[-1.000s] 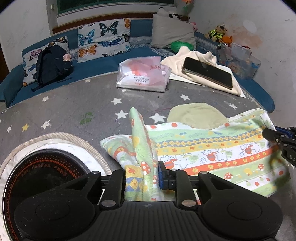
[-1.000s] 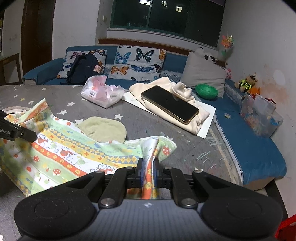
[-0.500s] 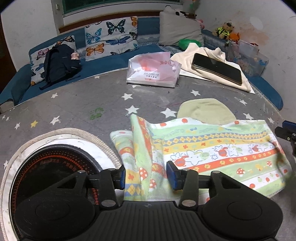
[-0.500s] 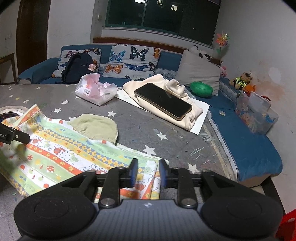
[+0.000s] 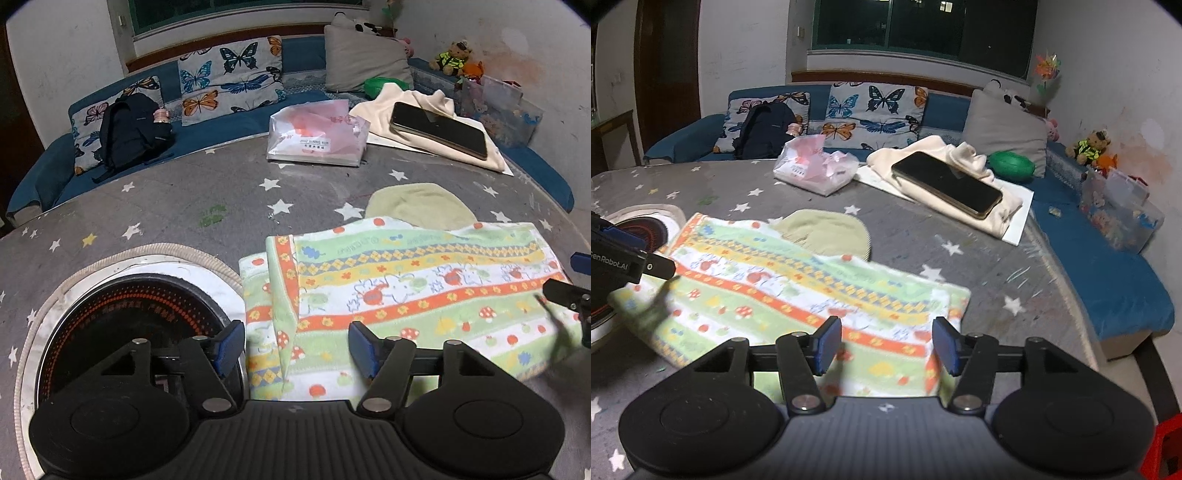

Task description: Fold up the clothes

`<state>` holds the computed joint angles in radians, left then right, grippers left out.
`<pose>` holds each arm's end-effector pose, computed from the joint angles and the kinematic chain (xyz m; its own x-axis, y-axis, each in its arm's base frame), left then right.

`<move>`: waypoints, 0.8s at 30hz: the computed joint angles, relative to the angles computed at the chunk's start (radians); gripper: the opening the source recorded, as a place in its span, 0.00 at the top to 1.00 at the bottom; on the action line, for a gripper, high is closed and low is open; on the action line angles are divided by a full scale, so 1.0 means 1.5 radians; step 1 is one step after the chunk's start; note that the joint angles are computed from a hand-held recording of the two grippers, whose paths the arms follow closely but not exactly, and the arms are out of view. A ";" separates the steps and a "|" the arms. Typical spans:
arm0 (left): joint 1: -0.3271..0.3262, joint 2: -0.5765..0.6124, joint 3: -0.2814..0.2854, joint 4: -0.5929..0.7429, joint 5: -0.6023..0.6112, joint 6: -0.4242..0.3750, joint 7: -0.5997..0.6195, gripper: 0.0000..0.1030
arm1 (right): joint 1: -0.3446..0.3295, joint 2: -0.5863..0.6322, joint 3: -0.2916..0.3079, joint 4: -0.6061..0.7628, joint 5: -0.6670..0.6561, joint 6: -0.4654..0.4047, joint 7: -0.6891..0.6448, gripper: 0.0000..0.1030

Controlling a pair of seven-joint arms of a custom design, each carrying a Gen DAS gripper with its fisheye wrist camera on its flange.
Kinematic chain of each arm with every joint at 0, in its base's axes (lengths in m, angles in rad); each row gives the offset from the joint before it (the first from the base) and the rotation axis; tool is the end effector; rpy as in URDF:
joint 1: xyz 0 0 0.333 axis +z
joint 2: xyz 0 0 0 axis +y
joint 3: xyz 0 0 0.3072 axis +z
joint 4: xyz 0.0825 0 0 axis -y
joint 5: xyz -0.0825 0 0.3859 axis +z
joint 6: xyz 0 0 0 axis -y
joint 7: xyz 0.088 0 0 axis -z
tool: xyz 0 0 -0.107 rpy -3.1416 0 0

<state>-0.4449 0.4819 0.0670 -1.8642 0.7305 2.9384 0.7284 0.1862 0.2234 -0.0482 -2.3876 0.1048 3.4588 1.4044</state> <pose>0.6050 -0.2911 0.3037 -0.2046 -0.9767 -0.0642 -0.7646 0.2004 -0.6126 0.5492 0.0644 0.3183 0.1579 -0.9840 0.0822 -0.6461 -0.1659 -0.7450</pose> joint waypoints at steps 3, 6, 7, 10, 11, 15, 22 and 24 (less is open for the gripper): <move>-0.012 -0.015 0.011 -0.023 0.020 0.010 -0.017 0.31 | -0.011 -0.008 0.013 -0.016 -0.009 0.008 0.015 0.41; -0.021 -0.030 0.018 -0.044 0.044 0.018 -0.039 0.29 | -0.015 -0.019 0.021 -0.035 -0.016 0.017 0.030 0.37; -0.023 -0.035 0.020 -0.051 0.052 0.021 -0.047 0.28 | -0.015 -0.022 0.023 -0.041 -0.018 0.021 0.034 0.36; -0.027 -0.050 0.024 -0.073 0.078 0.032 -0.076 0.26 | -0.014 -0.032 0.027 -0.058 -0.022 0.031 0.044 0.31; -0.028 -0.055 0.025 -0.081 0.089 0.035 -0.087 0.25 | -0.011 -0.036 0.028 -0.065 -0.021 0.034 0.044 0.29; -0.031 -0.074 0.028 -0.108 0.139 0.045 -0.134 0.24 | -0.004 -0.049 0.032 -0.089 -0.017 0.047 0.052 0.25; -0.020 -0.102 0.013 -0.148 0.237 0.058 -0.229 0.20 | 0.003 -0.068 0.040 -0.126 -0.010 0.067 0.073 0.18; -0.013 -0.110 0.004 -0.159 0.263 0.062 -0.257 0.19 | 0.006 -0.073 0.041 -0.138 -0.006 0.074 0.079 0.18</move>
<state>-0.4642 0.3172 0.0732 -2.1032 1.1252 3.0314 0.3431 0.1949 0.1143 0.0136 -2.5943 0.0961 3.5704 1.5234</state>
